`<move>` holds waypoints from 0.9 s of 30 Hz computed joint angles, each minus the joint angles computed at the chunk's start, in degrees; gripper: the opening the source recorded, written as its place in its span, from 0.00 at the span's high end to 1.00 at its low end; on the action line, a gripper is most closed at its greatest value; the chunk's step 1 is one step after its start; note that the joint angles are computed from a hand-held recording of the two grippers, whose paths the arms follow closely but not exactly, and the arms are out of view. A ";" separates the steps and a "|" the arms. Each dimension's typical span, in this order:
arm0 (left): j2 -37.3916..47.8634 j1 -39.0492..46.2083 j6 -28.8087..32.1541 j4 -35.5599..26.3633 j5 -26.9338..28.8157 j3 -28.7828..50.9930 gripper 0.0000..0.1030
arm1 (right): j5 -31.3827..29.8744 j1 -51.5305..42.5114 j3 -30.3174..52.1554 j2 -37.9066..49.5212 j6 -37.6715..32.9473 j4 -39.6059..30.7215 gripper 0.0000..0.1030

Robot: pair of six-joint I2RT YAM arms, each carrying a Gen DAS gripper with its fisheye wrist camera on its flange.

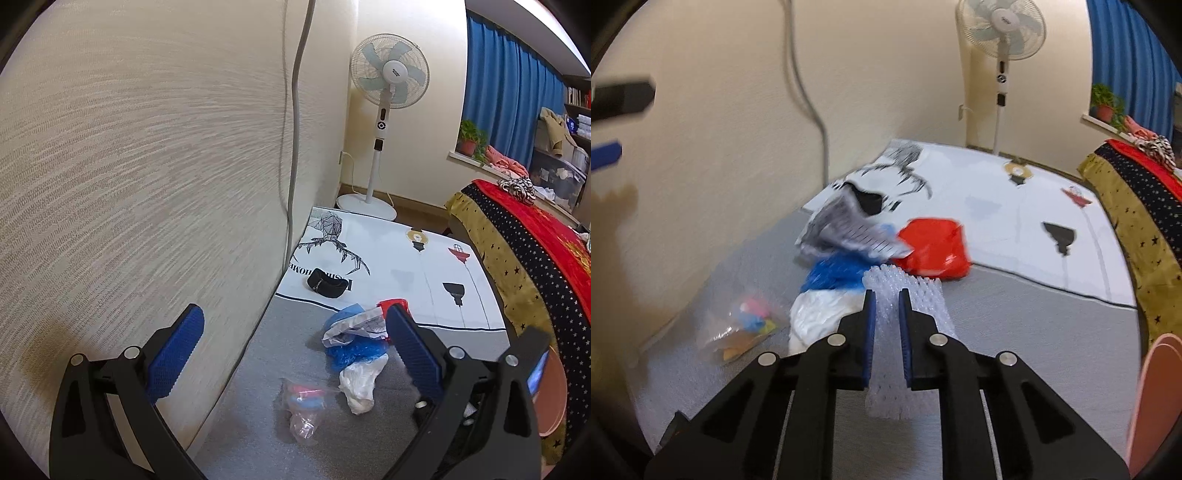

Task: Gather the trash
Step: 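Move both tools back to the table and grasp the white foam sleeve with the right gripper, then lift the foam sleeve with the right gripper while the left gripper grasps the white tissue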

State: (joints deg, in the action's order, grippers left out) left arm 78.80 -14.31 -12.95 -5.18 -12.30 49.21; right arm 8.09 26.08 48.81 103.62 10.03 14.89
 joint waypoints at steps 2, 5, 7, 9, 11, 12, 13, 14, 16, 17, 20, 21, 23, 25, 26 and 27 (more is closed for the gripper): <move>0.25 -0.68 0.09 0.17 -0.73 0.08 0.07 | 0.22 -1.12 -1.03 -2.44 -0.25 -0.75 0.88; 0.35 -2.23 -0.40 1.46 -1.27 -0.40 0.07 | 0.60 -3.30 -2.72 -7.22 -1.13 -3.02 0.88; 0.42 -3.19 -0.73 2.81 -1.14 -0.83 0.07 | 0.83 -5.08 -3.82 -11.51 -2.05 -5.67 0.88; 0.64 -4.48 -1.46 4.32 -0.44 -1.16 0.07 | 1.25 -6.86 -5.14 -17.16 -2.96 -8.82 0.88; 0.93 -5.98 -2.52 6.82 -0.31 -1.97 0.07 | 0.35 -9.42 -5.98 -23.91 -3.61 -12.99 0.88; 1.27 -6.94 -3.17 8.98 -0.27 -2.68 0.07 | -0.34 -10.68 -6.32 -26.46 -3.85 -14.42 0.88; 1.92 -7.78 -3.58 12.27 -0.11 -3.71 0.07 | -1.05 -11.93 -6.80 -29.12 -3.96 -15.78 0.88; 3.30 -8.90 -4.20 16.89 -0.54 -4.95 0.07 | -1.82 -13.37 -7.57 -32.24 -4.01 -17.36 0.87; 6.56 -10.78 -5.11 21.66 -2.27 -5.16 0.07 | -3.62 -16.91 -8.95 -38.03 -4.10 -21.10 0.87; 8.55 -11.86 -5.71 23.16 -3.61 -4.81 0.07 | -4.61 -18.66 -9.56 -40.05 -4.03 -22.50 0.87; 14.85 -14.81 -8.00 25.09 -5.94 -3.65 0.07 | -7.56 -24.83 -11.45 -44.97 -4.34 -25.79 0.87; 16.60 -15.60 -8.38 26.15 -6.31 -3.81 0.07 | -9.07 -27.61 -12.09 -46.24 -4.35 -26.62 0.87; 19.33 -16.37 -8.21 27.20 -6.06 -3.70 0.07 | -11.26 -31.62 -12.40 -46.27 -4.49 -27.24 0.87; 22.32 -16.76 -6.81 26.64 -5.40 -2.07 0.07 | -13.98 -36.05 -12.77 -45.56 -5.00 -27.62 0.87; 23.16 -16.68 -6.52 26.72 -5.06 -1.62 0.07 | -14.58 -38.20 -12.59 -44.38 -5.70 -27.79 0.87; 24.39 -16.55 -6.71 26.90 -4.56 -0.97 0.07 | -15.12 -39.54 -12.59 -43.74 -6.11 -27.77 0.87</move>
State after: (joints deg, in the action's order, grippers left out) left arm 103.20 -30.86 -19.66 21.72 -16.86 48.23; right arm -7.03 -13.46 36.22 59.88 3.92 -12.88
